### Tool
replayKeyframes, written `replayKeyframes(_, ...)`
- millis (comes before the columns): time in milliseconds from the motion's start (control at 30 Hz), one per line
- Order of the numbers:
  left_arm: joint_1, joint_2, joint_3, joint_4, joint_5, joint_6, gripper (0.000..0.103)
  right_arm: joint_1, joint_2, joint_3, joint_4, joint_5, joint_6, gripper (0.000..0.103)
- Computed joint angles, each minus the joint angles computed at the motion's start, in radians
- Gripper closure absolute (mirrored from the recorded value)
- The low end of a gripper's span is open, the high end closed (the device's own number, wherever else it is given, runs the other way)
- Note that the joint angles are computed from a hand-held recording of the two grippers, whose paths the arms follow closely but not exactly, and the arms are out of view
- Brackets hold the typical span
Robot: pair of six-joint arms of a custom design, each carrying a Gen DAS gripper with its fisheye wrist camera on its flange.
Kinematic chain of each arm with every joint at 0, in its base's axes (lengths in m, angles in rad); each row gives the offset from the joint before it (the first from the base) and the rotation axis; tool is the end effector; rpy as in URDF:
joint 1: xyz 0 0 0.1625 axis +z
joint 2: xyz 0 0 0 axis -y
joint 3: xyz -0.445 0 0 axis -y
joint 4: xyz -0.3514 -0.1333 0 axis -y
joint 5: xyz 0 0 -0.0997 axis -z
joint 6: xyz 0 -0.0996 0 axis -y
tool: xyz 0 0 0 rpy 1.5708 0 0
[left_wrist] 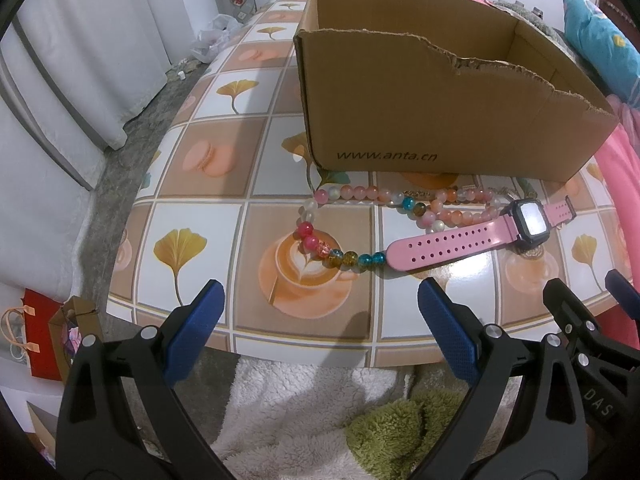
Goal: Organize jewelry
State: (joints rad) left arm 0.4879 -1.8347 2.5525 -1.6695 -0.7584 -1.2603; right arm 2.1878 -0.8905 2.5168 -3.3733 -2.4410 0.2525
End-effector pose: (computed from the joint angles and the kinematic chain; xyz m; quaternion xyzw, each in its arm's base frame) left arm -0.0715 -0.2707 0.2473 0.0424 0.8822 -0.2380 0.4041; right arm 0.2606 -0.2686 0.1118 0.1272 -0.8951 0.2492 0.3472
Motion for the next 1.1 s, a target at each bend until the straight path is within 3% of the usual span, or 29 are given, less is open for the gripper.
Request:
replayKeyframes(167, -0.003, -0.004, 0.001, 0.004, -0.005, -0.004, 0.009, 0.010, 0.026, -0.005, -0.016, -0.050, -0.019, 0.005)
replayKeyframes(600, 0.004, -0.003, -0.001, -0.007, 0.002, 0.028, 0.009, 0.001, 0.029, -0.003, -0.041, -0.053, -0.037, 0.005)
replayKeyframes(700, -0.009, -0.033, 0.014, -0.025, 0.025, 0.076, 0.009, -0.005, 0.030, 0.005, -0.121, -0.061, -0.127, 0.005)
replayKeyframes(867, -0.011, -0.137, 0.077, -0.203, 0.048, 0.282, 0.009, -0.011, 0.059, 0.009, -0.323, -0.027, -0.408, 0.006)
replayKeyframes(967, -0.014, -0.214, 0.130, -0.381, 0.039, 0.406, 0.009, -0.035, 0.034, -0.007, -0.277, 0.044, -0.516, 0.013)
replayKeyframes(1100, 0.035, -0.173, 0.148, -0.564, 0.005, 0.537, 0.008, -0.071, 0.032, -0.027, -0.251, 0.157, -0.670, 0.026)
